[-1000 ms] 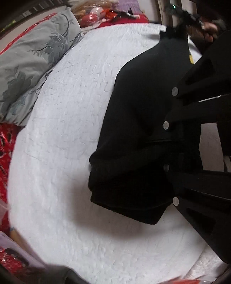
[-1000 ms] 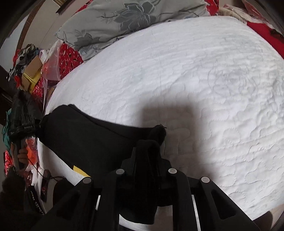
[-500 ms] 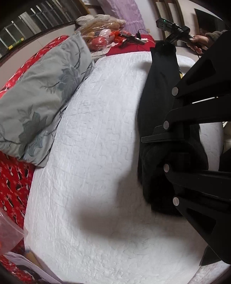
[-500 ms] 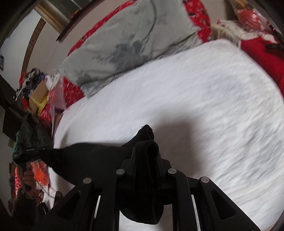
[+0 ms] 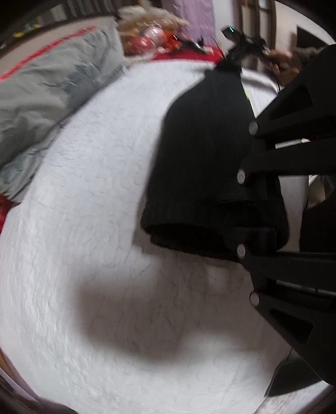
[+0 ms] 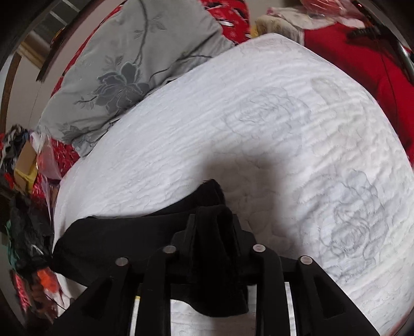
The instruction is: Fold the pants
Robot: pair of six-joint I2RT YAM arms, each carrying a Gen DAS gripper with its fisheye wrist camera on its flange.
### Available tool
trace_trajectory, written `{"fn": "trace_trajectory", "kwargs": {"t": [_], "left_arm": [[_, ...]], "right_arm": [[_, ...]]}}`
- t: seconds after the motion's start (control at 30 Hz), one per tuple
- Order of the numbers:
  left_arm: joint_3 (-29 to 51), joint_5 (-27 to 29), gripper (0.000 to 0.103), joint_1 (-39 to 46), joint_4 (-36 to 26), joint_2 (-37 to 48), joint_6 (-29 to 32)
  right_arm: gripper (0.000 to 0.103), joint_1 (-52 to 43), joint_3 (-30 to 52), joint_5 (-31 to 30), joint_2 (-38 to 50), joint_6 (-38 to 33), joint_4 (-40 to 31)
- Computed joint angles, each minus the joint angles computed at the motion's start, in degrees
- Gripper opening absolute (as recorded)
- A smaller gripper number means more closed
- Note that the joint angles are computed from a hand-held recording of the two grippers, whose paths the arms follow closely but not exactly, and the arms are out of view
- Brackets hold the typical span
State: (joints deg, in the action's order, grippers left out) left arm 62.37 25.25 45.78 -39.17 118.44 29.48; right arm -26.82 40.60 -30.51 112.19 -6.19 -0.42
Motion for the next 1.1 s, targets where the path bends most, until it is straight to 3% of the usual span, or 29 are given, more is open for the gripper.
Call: {"fn": "trace_trajectory", "kwargs": {"t": [0.03,0.07,0.2,0.23,0.33,0.53,0.6,0.77,0.93,1.1], "left_arm": [[0.78,1.48,0.033,1.52,-1.58,-0.32,0.46],[0.79,2.16,0.037,2.66,-2.01,-1.32,0.5],[0.08,4.6,0.038,5.36,-3.93,-5.24,2.89],[0.12,5.68,0.042,5.64,-4.99,-5.45,3.32],[-2.73,6.88,0.056,5.66,-4.89,-7.1,3.78],[-7.02,6.99,0.056,2.83,-2.72,-6.07,1.82],[-7.36,6.5,0.056,1.88,-1.76,-5.79,0.38],[-7.69,5.51,0.057,1.19,-1.98,-4.78,-1.36],[-9.75,6.79,0.057,5.05,-5.22,-6.84,3.37],[-8.45,6.09,0.062,5.61,-3.52,-4.63,0.66]], "right_arm": [[0.036,-1.67,-0.12,-1.17,-0.9,-0.48,-0.78],[0.036,-3.23,-0.31,-2.27,-2.05,-0.64,-1.56],[0.057,-10.39,0.0,-8.82,-6.48,-2.37,-8.23],[0.06,-11.72,0.31,-10.39,-6.7,-3.68,-10.33],[0.061,-14.55,0.22,-13.57,-6.88,-7.98,-16.71],[0.061,-13.97,-0.42,-19.67,-0.06,-9.41,-22.65],[0.061,-11.48,-1.06,-19.97,1.14,-7.3,-21.77],[0.061,-8.41,-3.37,-15.73,1.59,4.09,-10.85],[0.061,-8.3,-1.67,-17.39,4.55,8.42,-10.29],[0.061,-6.12,-1.67,-16.2,4.48,11.82,-6.74]]}}
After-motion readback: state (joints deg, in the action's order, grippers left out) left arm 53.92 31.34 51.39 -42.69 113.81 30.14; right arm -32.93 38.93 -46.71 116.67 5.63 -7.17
